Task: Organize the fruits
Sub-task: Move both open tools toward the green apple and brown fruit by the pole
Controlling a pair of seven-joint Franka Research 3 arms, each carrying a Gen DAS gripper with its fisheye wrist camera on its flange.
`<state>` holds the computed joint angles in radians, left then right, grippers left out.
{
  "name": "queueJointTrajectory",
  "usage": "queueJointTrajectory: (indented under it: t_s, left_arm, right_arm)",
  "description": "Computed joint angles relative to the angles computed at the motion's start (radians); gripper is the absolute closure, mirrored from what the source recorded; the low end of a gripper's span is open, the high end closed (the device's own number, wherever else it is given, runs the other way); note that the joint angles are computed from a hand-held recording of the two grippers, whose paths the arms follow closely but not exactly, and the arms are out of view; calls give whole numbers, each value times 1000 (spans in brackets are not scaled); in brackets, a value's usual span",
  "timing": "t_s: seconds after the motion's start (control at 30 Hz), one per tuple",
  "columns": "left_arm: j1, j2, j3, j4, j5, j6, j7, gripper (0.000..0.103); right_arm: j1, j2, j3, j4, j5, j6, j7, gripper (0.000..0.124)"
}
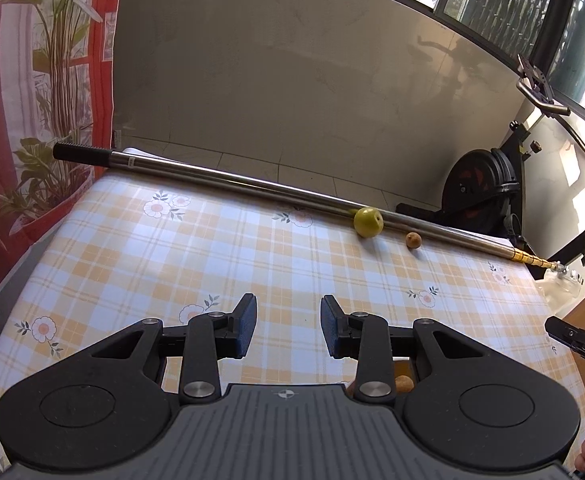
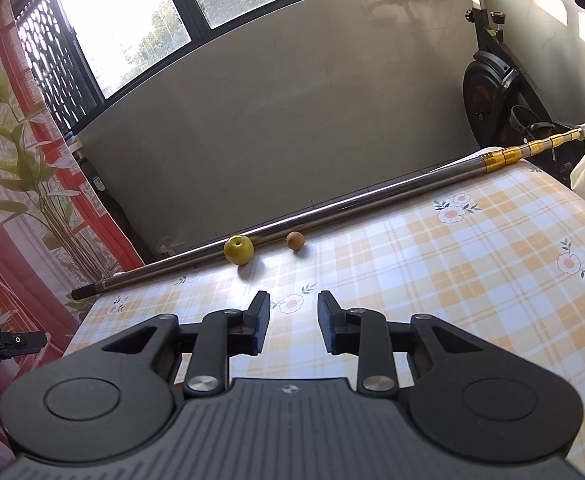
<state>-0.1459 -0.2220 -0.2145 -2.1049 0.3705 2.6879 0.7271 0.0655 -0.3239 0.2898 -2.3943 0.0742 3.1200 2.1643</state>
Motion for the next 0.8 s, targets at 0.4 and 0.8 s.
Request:
queueJointTrajectory:
  t_s: [0.4, 0.8]
  left_arm:
    - [-19, 112, 1, 117, 3, 0, 55, 62]
    - [-59, 411, 5, 452, -64, -14, 239, 60]
  right_arm:
    - [60, 71, -69, 61, 25, -24, -70, 93]
    - [208, 270, -233, 276, 256, -101, -386, 93]
